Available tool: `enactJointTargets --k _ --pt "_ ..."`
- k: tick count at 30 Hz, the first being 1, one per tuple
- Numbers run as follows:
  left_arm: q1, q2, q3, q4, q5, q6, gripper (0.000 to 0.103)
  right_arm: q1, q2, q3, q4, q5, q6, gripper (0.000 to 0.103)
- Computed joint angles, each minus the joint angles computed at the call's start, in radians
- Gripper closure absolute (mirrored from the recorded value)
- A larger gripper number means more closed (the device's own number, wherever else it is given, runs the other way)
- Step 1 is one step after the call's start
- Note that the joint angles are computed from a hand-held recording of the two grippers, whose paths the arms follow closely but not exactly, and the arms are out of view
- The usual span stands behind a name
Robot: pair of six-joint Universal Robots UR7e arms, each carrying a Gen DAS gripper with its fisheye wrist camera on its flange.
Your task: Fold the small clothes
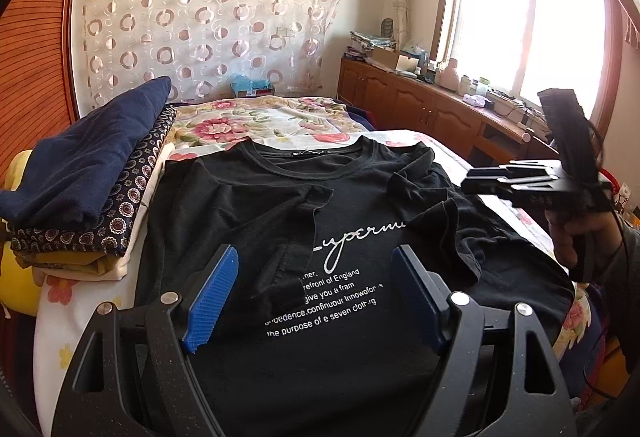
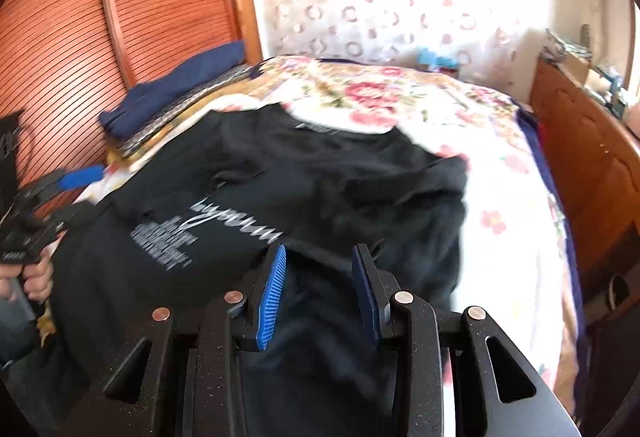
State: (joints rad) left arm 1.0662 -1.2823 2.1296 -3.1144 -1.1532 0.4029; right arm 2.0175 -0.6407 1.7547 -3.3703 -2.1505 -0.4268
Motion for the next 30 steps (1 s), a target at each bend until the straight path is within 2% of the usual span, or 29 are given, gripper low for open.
enactJointTargets --k 5,8,10,11,13,14,20,22,24,28,30 --pt "0.011 0.015 -0.031 0.015 0.007 0.017 0.023 -0.041 0.046 -0.103 0.082 -0.037 0.022 0.067" --pt "0.023 0.029 -0.055 0.027 0.013 0.032 0.023 -0.064 0.065 -0.15 0.178 -0.035 0.074 0.067" --pt "0.03 0.042 -0.075 0.031 0.028 0.043 0.023 -0.072 0.072 -0.162 0.211 -0.024 0.073 0.07" --pt "0.035 0.048 -0.087 0.037 0.032 0.046 0.023 -0.073 0.073 -0.162 0.208 -0.006 0.059 0.085" --pt "0.042 0.055 -0.111 0.05 0.035 0.046 0.023 -0.076 0.067 -0.178 0.251 0.04 0.047 0.097" --pt "0.045 0.057 -0.121 0.055 0.036 0.049 0.023 -0.079 0.074 -0.194 0.258 0.053 0.033 0.1" --pt "0.047 0.056 -0.164 0.048 0.068 0.071 0.023 -0.065 0.11 -0.273 0.293 0.172 -0.02 0.1" --pt "0.052 0.058 -0.184 0.052 0.078 0.071 0.023 -0.058 0.132 -0.327 0.341 0.219 -0.018 0.1" --pt "0.056 0.065 -0.209 0.063 0.089 0.07 0.023 -0.053 0.16 -0.376 0.371 0.222 -0.031 0.1" --pt "0.063 0.093 -0.26 0.083 0.112 0.086 0.023 -0.063 0.181 -0.438 0.442 0.25 -0.034 0.071" --pt "0.068 0.114 -0.293 0.107 0.117 0.081 0.023 -0.067 0.178 -0.438 0.421 0.252 -0.059 0.063"
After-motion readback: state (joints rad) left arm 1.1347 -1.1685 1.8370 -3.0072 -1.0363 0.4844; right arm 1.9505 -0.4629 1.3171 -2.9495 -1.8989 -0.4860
